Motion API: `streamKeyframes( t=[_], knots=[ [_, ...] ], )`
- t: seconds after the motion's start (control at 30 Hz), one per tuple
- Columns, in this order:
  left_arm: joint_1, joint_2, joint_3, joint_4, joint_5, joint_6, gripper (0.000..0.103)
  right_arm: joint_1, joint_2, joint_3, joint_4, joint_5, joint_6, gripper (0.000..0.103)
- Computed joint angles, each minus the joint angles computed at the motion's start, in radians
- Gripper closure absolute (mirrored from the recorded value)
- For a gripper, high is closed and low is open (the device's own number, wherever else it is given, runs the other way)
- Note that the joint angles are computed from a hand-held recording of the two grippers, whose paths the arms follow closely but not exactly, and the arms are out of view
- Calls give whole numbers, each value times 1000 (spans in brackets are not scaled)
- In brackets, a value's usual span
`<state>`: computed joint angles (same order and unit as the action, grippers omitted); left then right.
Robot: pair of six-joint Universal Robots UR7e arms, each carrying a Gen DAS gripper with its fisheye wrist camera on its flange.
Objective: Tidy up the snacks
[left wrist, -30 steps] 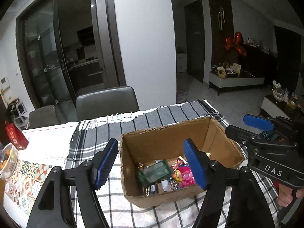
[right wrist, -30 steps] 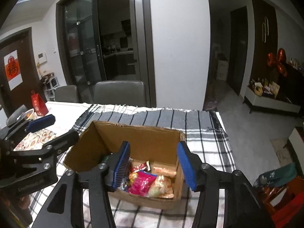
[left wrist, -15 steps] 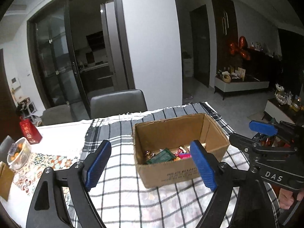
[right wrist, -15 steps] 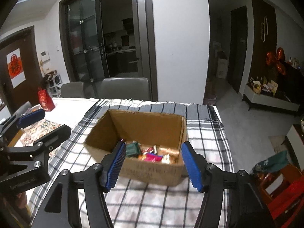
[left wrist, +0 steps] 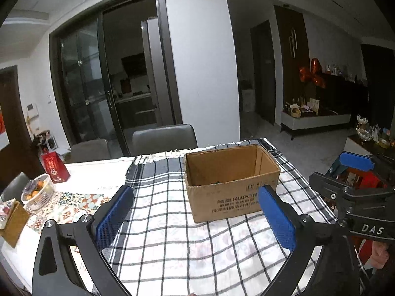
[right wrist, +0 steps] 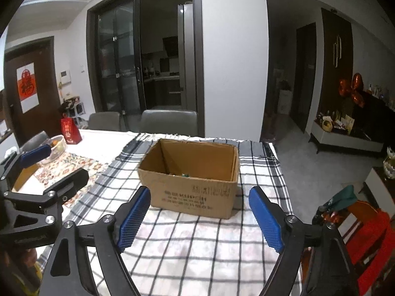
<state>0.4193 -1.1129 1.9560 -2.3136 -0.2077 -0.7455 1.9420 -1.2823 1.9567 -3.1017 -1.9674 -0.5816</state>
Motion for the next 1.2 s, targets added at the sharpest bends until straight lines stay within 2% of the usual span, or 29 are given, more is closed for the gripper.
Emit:
streamKeyframes(
  t=[0.27, 0.43, 0.63, 0.8, 0.93, 1.2],
  knots=[
    [-81, -62, 45, 343, 8, -324, 0, 8, -100, 143, -124, 9, -23, 17],
    [-124, -87, 41, 608, 10, -569, 0, 11, -148, 201, -156, 8, -25, 16],
    [-160, -107, 41, 767, -3, -747, 0, 18, -179, 246, -191, 5, -28, 16],
    [-182, -119, 50, 826, -2, -837, 0, 26, -195, 272, -215, 1, -30, 16],
    [-193, -123, 64, 791, -8, -817, 0, 31, -207, 286, -218, -2, -22, 16],
    [-207, -120, 58, 826, -2, -853, 0, 31, -228, 302, -236, 0, -15, 16]
  ],
)
